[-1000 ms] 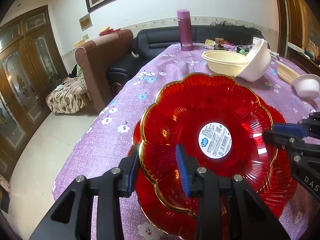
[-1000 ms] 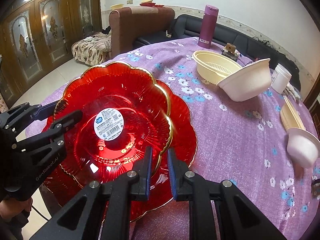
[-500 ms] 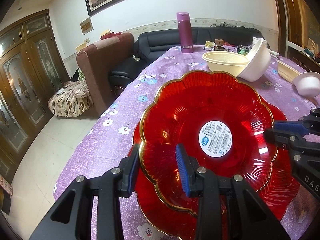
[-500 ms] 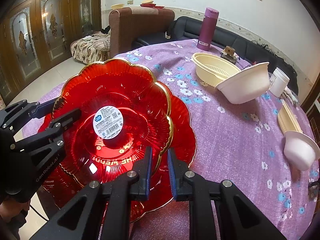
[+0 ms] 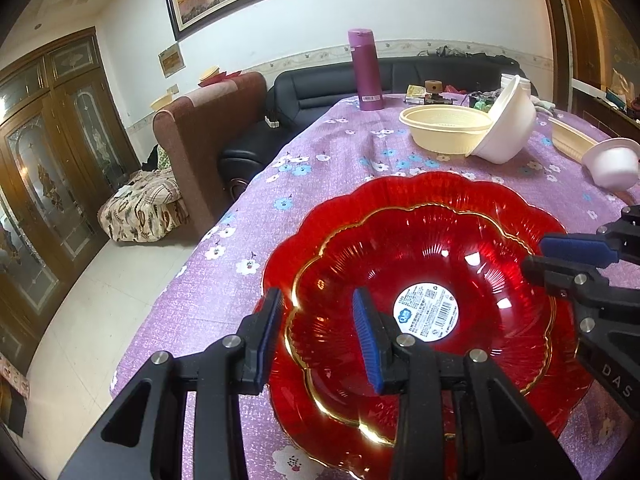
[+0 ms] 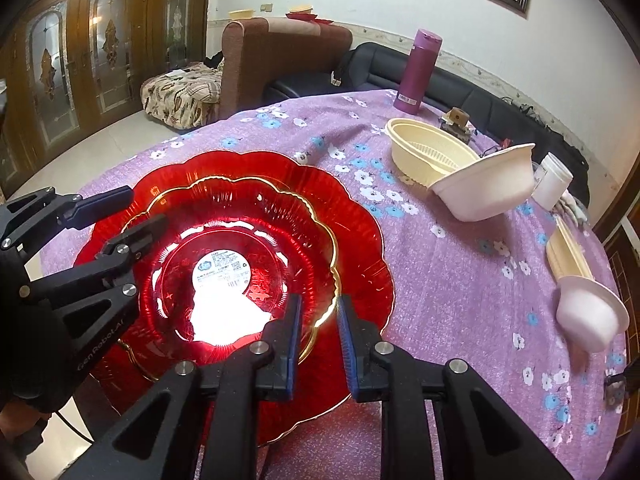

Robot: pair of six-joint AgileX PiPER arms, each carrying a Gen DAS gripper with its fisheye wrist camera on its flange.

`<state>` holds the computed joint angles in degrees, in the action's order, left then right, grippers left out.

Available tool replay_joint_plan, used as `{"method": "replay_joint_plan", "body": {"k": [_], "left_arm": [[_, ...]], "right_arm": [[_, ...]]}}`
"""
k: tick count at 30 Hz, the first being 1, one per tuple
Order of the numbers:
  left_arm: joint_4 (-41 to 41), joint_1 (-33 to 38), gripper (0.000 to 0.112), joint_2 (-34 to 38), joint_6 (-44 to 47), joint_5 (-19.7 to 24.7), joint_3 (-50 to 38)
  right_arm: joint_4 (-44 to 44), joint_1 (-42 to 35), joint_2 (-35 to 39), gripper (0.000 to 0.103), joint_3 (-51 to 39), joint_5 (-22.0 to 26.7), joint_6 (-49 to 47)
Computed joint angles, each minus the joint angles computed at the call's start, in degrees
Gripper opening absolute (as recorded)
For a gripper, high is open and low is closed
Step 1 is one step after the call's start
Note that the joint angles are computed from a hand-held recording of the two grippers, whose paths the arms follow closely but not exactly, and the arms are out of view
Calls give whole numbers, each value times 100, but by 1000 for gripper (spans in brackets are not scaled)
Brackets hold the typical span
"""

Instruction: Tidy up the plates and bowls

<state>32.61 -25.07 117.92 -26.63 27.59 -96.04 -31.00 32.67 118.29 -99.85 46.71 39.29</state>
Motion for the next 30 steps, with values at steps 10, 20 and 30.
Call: {"method": "replay_joint_plan", "body": {"k": [10,20,30], "left_arm": [[16,6,35,1,-22,-26,20],[121,-28,36,-48,-98,-51,71],[356,-157,36,-167,-275,-49,164]], "right_arm": [[-493,154,-66,21,82,96,268],[-955,297,-182,21,217,172,549],[-1610,483,-352,21,459,329,977]]}}
